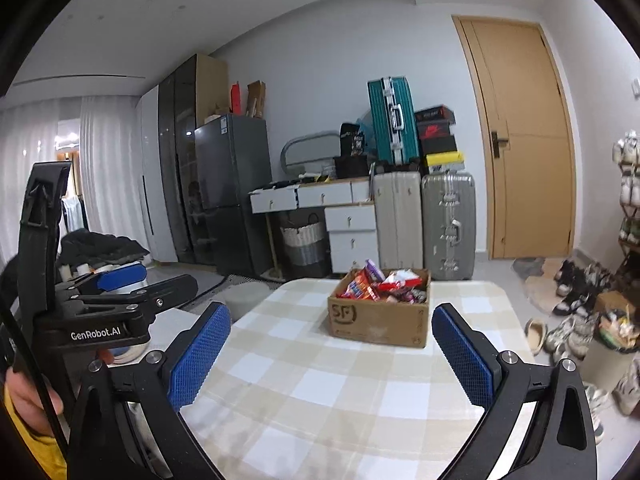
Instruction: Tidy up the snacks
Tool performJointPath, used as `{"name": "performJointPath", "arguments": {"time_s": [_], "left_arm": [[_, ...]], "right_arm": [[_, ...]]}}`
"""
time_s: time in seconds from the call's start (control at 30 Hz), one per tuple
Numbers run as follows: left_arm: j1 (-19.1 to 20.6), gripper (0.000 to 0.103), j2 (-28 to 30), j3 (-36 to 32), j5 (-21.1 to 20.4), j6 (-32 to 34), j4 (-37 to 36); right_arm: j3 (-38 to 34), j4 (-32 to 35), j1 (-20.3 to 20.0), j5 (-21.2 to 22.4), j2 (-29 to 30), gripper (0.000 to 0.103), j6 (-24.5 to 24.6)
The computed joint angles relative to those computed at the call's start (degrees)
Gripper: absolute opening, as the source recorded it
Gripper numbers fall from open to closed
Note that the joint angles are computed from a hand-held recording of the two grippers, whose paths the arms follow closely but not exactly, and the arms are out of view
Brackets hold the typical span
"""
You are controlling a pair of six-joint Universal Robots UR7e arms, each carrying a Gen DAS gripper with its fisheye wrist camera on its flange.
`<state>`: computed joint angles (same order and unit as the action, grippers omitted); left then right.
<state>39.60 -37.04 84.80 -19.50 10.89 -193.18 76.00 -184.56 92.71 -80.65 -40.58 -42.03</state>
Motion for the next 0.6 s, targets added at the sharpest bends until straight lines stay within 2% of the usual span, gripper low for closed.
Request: {"name": "performJointPath", "arguments": {"time_s": [0.13, 0.2, 0.37, 0.5, 0.6], "left_arm": [[2.75, 0.102, 1.66, -4.2, -2.41, 1.79, -0.15], [4.21, 0.102, 2.34, -5.02, -4.28, 4.6, -4.03], [8.04, 0.102, 5.84, -10.04, -5.74, 10.66, -10.37], [11.9, 0.102, 10.82, -16.38, -8.99, 17.95, -15.48], [15.11, 0.102, 15.41, -22.82, -10.29, 22.01, -15.5]], "right_arm": [[-2.46, -1.15, -0.44, -0.92, 2.13, 0.102, -0.64], [-4.42, -1.12, -0.79, -1.4, 3.45, 0.102, -0.26], [-9.53, -3.47, -2.6, -1.37, 7.86, 0.102, -0.81], [-16.77, -2.78, -3.96, -1.82, 13.29, 0.102, -4.16], [-26.28, -0.24, -4.88, -4.27, 19.5, 0.102, -5.92]]}}
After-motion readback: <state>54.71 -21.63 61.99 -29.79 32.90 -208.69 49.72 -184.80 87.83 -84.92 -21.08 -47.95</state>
